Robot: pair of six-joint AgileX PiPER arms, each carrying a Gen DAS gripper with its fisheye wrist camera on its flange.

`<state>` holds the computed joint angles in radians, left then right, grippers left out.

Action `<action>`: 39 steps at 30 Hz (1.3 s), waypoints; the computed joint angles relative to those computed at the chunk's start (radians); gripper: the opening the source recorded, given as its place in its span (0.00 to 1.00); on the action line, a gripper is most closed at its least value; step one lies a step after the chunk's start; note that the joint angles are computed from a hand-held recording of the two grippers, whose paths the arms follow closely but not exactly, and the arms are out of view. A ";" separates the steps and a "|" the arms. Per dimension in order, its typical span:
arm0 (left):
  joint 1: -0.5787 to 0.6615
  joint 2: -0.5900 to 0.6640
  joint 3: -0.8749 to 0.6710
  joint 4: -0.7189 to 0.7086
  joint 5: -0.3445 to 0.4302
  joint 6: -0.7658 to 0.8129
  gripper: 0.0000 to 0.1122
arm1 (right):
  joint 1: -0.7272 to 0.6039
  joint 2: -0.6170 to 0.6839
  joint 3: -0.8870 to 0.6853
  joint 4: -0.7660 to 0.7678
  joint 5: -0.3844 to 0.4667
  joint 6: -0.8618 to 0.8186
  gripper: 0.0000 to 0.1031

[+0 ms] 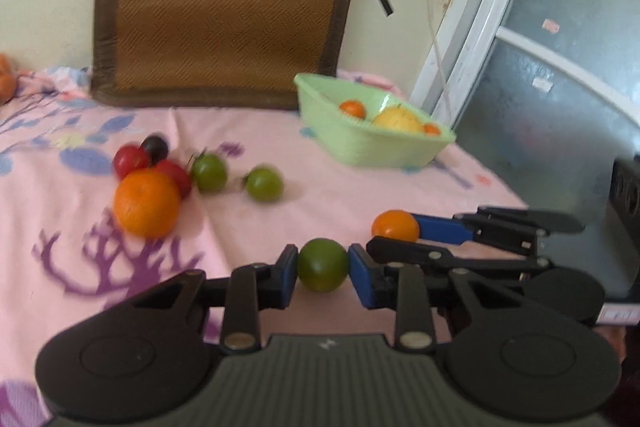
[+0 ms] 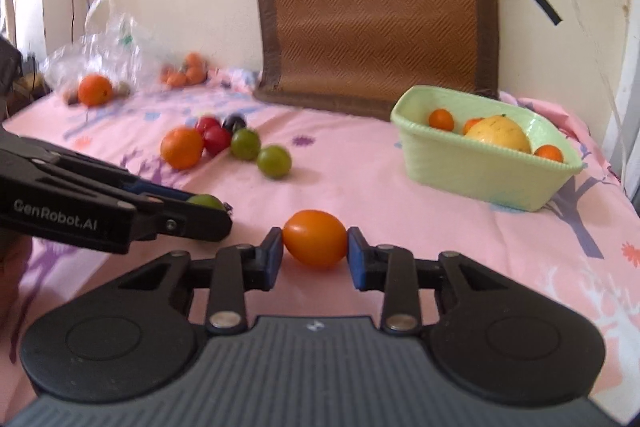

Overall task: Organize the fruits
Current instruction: 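Carry both fruits into the basket and open both tools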

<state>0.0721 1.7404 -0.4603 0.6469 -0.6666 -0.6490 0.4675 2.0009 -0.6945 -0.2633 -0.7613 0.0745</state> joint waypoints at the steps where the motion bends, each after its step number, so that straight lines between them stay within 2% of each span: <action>1: -0.001 -0.007 -0.028 0.028 0.015 -0.034 0.25 | -0.008 -0.004 0.002 0.005 -0.021 -0.001 0.36; 5: -0.020 0.007 -0.203 0.176 0.080 -0.230 0.25 | -0.049 -0.022 -0.027 0.050 -0.079 -0.024 0.36; 8: -0.060 0.083 -0.362 0.190 0.141 -0.315 0.25 | -0.072 0.003 -0.106 0.079 -0.074 -0.038 0.36; 11: -0.084 0.175 -0.511 0.286 0.176 -0.489 0.25 | -0.100 0.050 -0.222 0.103 -0.023 -0.020 0.36; 16: -0.148 0.290 -0.674 0.299 0.263 -0.535 0.25 | -0.172 0.131 -0.422 0.076 0.142 0.108 0.36; 19: -0.170 0.345 -0.748 0.325 0.314 -0.575 0.26 | -0.201 0.161 -0.456 0.018 0.151 0.215 0.37; 21: -0.181 0.369 -0.775 0.285 0.332 -0.539 0.31 | -0.212 0.170 -0.456 -0.010 0.133 0.262 0.44; 23: -0.190 0.375 -0.775 0.215 0.330 -0.470 0.36 | -0.207 0.175 -0.448 0.033 0.100 0.215 0.57; 26: -0.186 0.355 -0.742 0.192 0.309 -0.455 0.37 | -0.210 0.179 -0.424 0.092 0.028 0.156 0.58; 28: -0.159 0.307 -0.666 0.174 0.242 -0.444 0.37 | -0.210 0.176 -0.393 0.144 -0.031 0.124 0.58; 32: -0.072 0.128 -0.381 0.033 0.072 -0.247 0.39 | -0.205 0.172 -0.323 0.255 -0.183 0.069 0.58; 33: -0.045 0.076 -0.304 0.003 0.052 -0.185 0.42 | -0.204 0.172 -0.308 0.272 -0.223 0.067 0.58; 36: 0.033 -0.081 -0.076 -0.132 0.029 0.037 0.44 | -0.199 0.178 -0.267 0.315 -0.345 0.051 0.58; 39: 0.142 -0.194 0.110 -0.171 -0.003 0.135 0.44 | -0.187 0.179 -0.236 0.346 -0.419 0.035 0.58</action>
